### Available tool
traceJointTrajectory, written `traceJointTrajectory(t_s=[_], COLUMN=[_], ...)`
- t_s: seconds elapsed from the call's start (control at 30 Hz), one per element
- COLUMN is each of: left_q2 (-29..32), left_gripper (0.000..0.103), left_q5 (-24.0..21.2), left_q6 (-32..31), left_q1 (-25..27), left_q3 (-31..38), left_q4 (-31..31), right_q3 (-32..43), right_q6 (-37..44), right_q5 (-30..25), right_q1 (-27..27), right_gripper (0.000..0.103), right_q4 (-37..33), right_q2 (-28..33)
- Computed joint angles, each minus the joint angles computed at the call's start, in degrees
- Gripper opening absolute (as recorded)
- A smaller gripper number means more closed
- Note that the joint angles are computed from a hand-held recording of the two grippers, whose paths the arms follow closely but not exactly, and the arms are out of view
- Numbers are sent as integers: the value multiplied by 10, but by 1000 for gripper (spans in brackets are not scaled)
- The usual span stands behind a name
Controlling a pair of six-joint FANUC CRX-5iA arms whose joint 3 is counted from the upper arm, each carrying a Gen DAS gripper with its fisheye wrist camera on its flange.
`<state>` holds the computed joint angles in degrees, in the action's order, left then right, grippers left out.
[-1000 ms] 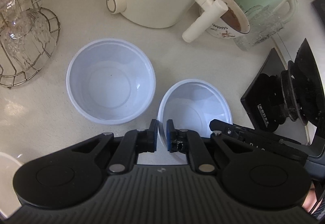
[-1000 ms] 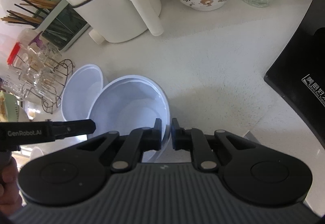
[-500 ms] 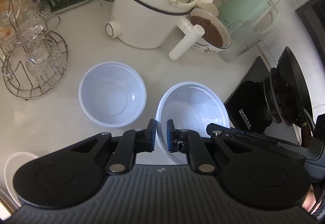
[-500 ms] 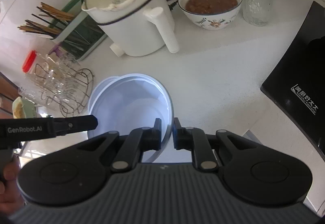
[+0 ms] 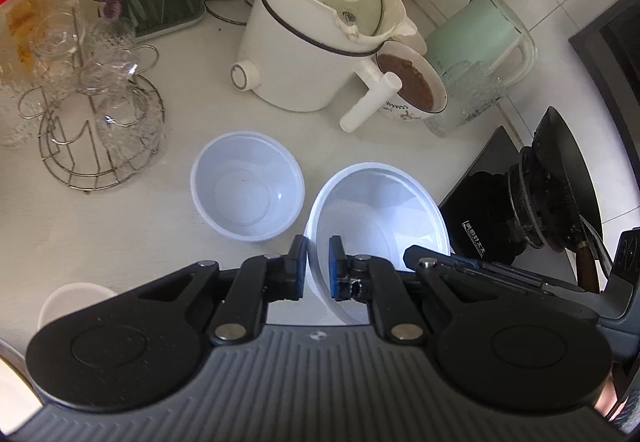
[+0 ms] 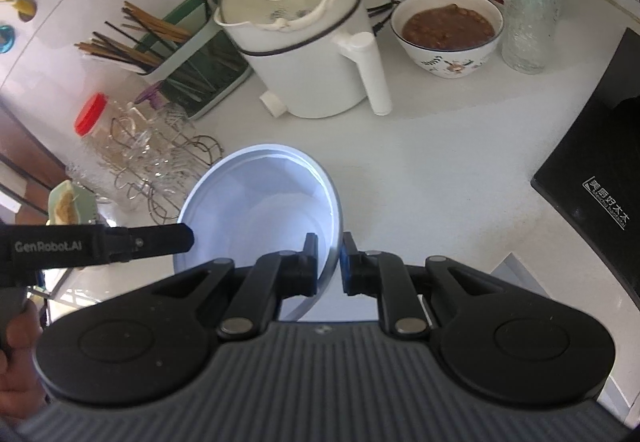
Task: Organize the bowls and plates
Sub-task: 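Lift the plastic bowl with both grippers and carry it over the white bowl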
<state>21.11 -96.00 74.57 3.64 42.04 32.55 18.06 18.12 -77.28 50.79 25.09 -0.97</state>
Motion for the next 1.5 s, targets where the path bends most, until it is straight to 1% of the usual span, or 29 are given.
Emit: traceJointTrajectory(t_s=[0.3, 0.53, 0.6, 0.73, 0.97, 1.27, 1.5], left_q2=[-38, -79, -86, -95, -124, -141, -150], left_gripper=[11, 11, 11, 11, 11, 11, 11], left_q5=[13, 35, 35, 36, 55, 65, 68], left_q6=[-14, -27, -21, -10, -8, -7, -10], left_q1=[37, 75, 87, 113, 145, 194, 208], left_q3=[-47, -99, -112, -143, -185, -221, -241], left_q4=[13, 18, 20, 37, 29, 9, -23], right_q3=[17, 47, 46, 65, 96, 176, 208], right_q6=[10, 43, 47, 57, 95, 164, 182], right_q5=[0, 4, 12, 10, 10, -4, -15], right_q1=[22, 35, 40, 45, 46, 52, 50], right_gripper=[15, 15, 15, 15, 15, 15, 15], right_q4=[12, 11, 14, 10, -20, -53, -90], right_q2=[14, 37, 40, 58, 83, 153, 182])
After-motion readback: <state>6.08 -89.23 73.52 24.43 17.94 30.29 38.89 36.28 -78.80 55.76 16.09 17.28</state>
